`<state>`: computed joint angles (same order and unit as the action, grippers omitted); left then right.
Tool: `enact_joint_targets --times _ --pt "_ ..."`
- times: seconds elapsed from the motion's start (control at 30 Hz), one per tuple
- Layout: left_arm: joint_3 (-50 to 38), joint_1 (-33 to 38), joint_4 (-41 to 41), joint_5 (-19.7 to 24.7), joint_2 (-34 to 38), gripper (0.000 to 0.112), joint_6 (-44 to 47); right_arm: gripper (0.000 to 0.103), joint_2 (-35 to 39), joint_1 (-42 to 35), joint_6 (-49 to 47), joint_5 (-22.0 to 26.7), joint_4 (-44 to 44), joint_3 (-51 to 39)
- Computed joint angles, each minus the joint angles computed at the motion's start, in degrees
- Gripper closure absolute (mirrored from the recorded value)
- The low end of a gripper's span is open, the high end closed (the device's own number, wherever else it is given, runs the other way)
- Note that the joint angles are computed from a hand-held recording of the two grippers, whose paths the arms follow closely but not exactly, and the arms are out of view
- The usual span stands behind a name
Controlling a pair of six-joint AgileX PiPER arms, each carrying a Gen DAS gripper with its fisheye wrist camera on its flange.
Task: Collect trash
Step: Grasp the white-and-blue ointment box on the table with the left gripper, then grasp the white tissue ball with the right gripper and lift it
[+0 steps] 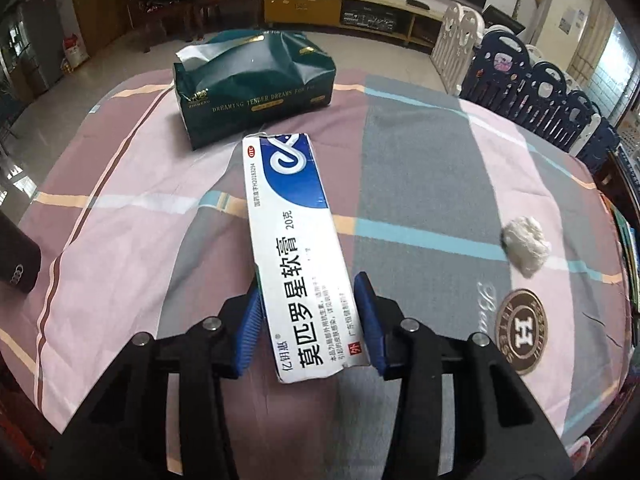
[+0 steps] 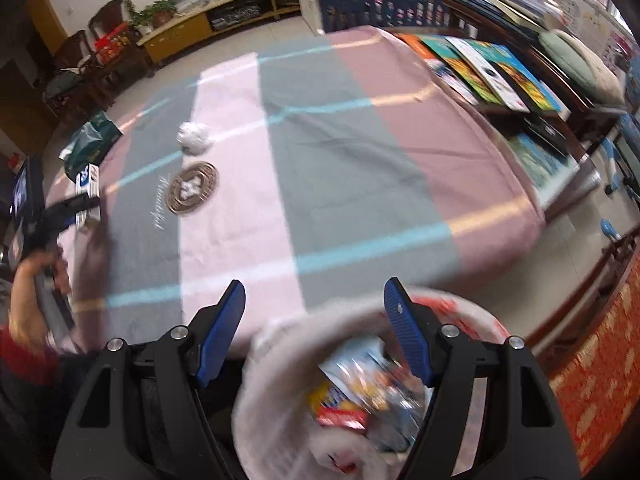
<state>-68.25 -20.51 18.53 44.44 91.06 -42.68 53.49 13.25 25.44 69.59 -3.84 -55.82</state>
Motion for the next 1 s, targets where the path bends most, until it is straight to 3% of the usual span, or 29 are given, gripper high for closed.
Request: enact_joint_targets --times 0.17,0.27,0.43,0.6,0.7,0.77,0.8,0.9,1.0 --pt "11.61 -4.60 -1.81 -1.68 -12.44 0.067 -6.41 0.032 14.73 4.26 1.19 -15.31 2.33 -4.29" --pt "16.43 -8.31 -0.58 -0.71 -16.80 0.067 -11.96 0.032 25.93 7.59 3.98 -21.50 -1.30 -10.84" --pt "19.46 -13.14 2.90 -0.53 -19.26 0.067 -15.23 0.032 41.85 6.04 3.14 -24.18 1.67 -24.00" --pt "20.46 -12.88 1.68 -2.67 -19.85 0.067 -13.17 0.037 54.36 6.37 5.90 -18.12 -0.76 -36.21" --pt "21.16 -11.31 -0.52 -3.91 -20.18 0.067 -11.22 0.050 55.98 8.47 3.76 -17.77 -2.61 -37.48" --pt "21.53 -11.08 -1.06 -4.28 -20.56 0.067 -10.95 0.076 55.81 9.56 1.46 -17.86 -1.75 -36.96" --pt "21.57 -11.21 -0.70 -4.26 -20.61 0.067 -11.30 0.080 55.58 10.10 0.32 -17.62 -1.19 -36.55" --pt "21.45 -11.92 0.95 -3.77 -20.93 0.067 -13.04 0.086 52.76 12.30 -0.79 -17.98 -2.01 -32.99" --pt "20.83 -13.86 4.61 -1.47 -21.26 0.067 -16.93 0.087 44.65 14.44 1.11 -19.22 -4.41 -25.00"
